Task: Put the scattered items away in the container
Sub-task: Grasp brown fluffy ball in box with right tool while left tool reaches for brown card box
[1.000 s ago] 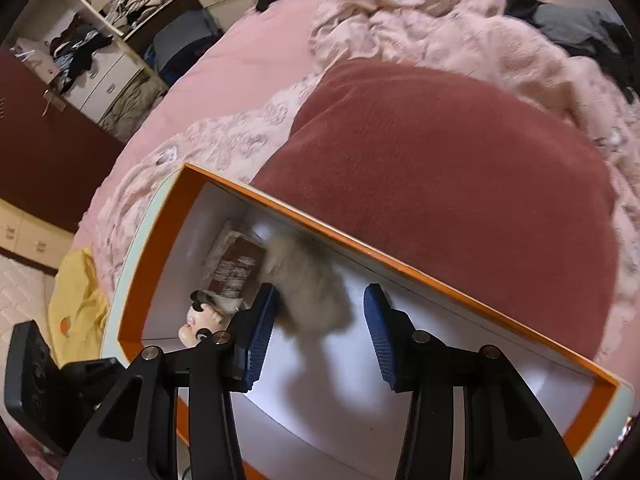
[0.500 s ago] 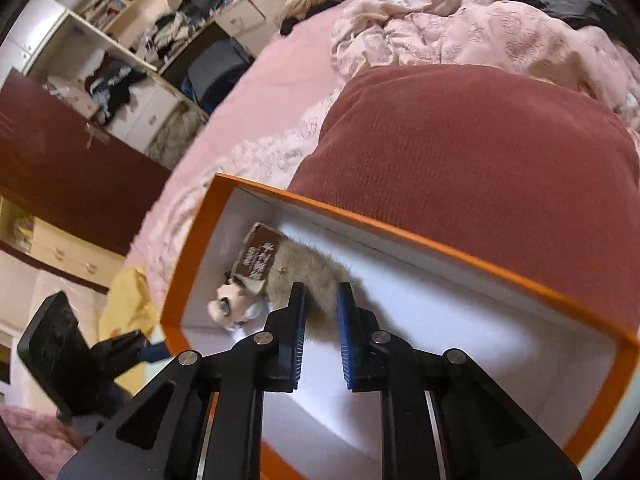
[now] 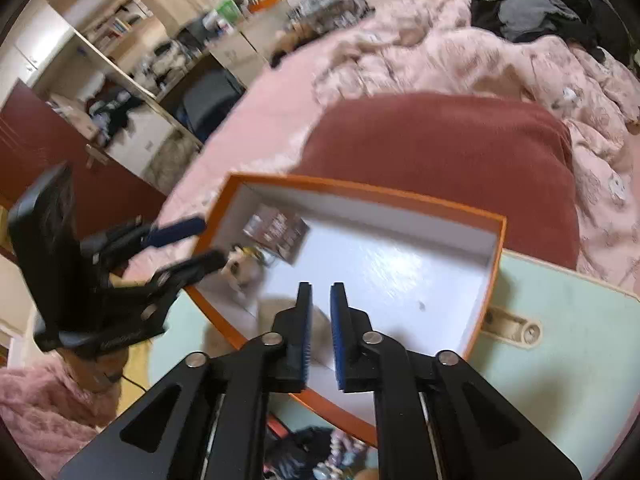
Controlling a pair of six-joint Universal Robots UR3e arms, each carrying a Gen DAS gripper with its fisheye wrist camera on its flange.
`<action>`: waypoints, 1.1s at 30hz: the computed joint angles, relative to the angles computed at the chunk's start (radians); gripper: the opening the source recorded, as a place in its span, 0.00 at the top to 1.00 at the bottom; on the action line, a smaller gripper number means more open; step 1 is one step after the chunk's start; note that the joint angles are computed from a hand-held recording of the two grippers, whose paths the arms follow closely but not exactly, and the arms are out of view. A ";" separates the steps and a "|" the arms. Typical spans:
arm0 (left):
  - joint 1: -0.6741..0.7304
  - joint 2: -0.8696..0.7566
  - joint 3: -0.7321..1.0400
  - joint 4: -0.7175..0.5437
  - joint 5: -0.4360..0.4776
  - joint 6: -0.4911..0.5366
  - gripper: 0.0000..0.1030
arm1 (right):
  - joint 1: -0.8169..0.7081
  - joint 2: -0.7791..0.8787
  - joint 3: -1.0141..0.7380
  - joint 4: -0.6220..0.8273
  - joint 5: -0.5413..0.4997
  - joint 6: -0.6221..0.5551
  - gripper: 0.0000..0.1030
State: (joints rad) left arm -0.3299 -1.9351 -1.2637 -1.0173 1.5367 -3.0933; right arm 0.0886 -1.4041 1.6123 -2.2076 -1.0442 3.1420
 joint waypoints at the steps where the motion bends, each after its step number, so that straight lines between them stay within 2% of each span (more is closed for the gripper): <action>1: 0.022 -0.035 0.062 -0.061 -0.052 -0.016 0.55 | 0.005 0.031 -0.048 0.057 0.008 -0.014 0.73; 2: 0.046 -0.049 0.089 -0.096 -0.103 -0.037 0.55 | 0.005 0.056 -0.093 0.118 0.022 -0.043 0.69; 3: 0.076 -0.045 0.092 -0.113 -0.162 -0.062 0.55 | 0.011 0.080 -0.132 0.157 0.031 -0.067 0.61; 4: 0.111 -0.029 0.078 -0.112 -0.227 -0.085 0.55 | 0.019 0.102 -0.168 0.194 0.032 -0.102 0.52; 6: 0.155 0.021 0.020 -0.061 -0.286 -0.122 0.55 | 0.066 0.177 -0.285 0.271 -0.005 -0.162 0.44; 9: 0.166 0.082 -0.054 0.026 -0.252 -0.166 0.55 | 0.122 0.299 -0.447 0.348 -0.039 -0.165 0.43; 11: 0.156 0.102 -0.065 0.018 -0.212 -0.157 0.55 | 0.156 0.404 -0.586 0.422 -0.054 -0.158 0.43; 13: 0.143 0.091 -0.041 -0.020 -0.184 -0.131 0.55 | 0.199 0.466 -0.659 0.447 -0.125 -0.158 0.40; 15: 0.126 0.080 -0.030 -0.033 -0.162 -0.110 0.55 | 0.198 0.453 -0.613 0.409 -0.096 -0.177 0.41; 17: 0.109 0.066 -0.021 -0.039 -0.154 -0.097 0.55 | 0.184 0.407 -0.530 0.348 -0.078 -0.168 0.68; 18: 0.106 0.056 -0.009 -0.045 -0.160 -0.091 0.55 | 0.176 0.378 -0.484 0.315 -0.087 -0.162 0.75; 20: 0.084 0.023 0.027 -0.067 -0.158 -0.082 0.55 | 0.125 0.330 -0.395 0.288 -0.031 -0.169 0.76; 23: 0.034 -0.036 0.098 -0.109 -0.090 -0.097 0.53 | 0.058 0.250 -0.243 0.189 0.004 -0.145 0.81; 25: 0.001 -0.073 0.132 -0.115 -0.029 -0.120 0.45 | 0.028 0.182 -0.149 0.115 0.022 -0.131 0.83; 27: -0.033 -0.111 0.169 -0.121 0.038 -0.142 0.38 | -0.023 0.081 -0.026 0.044 0.087 -0.127 0.83; 29: -0.068 -0.165 0.236 -0.149 0.112 -0.153 0.35 | -0.052 0.016 0.045 0.007 0.117 -0.128 0.83; 31: -0.089 -0.215 0.297 -0.177 0.168 -0.165 0.31 | -0.063 -0.022 0.084 -0.020 0.123 -0.117 0.83; 33: -0.096 -0.271 0.374 -0.238 0.184 -0.177 0.28 | -0.045 -0.030 0.106 -0.042 0.097 -0.096 0.83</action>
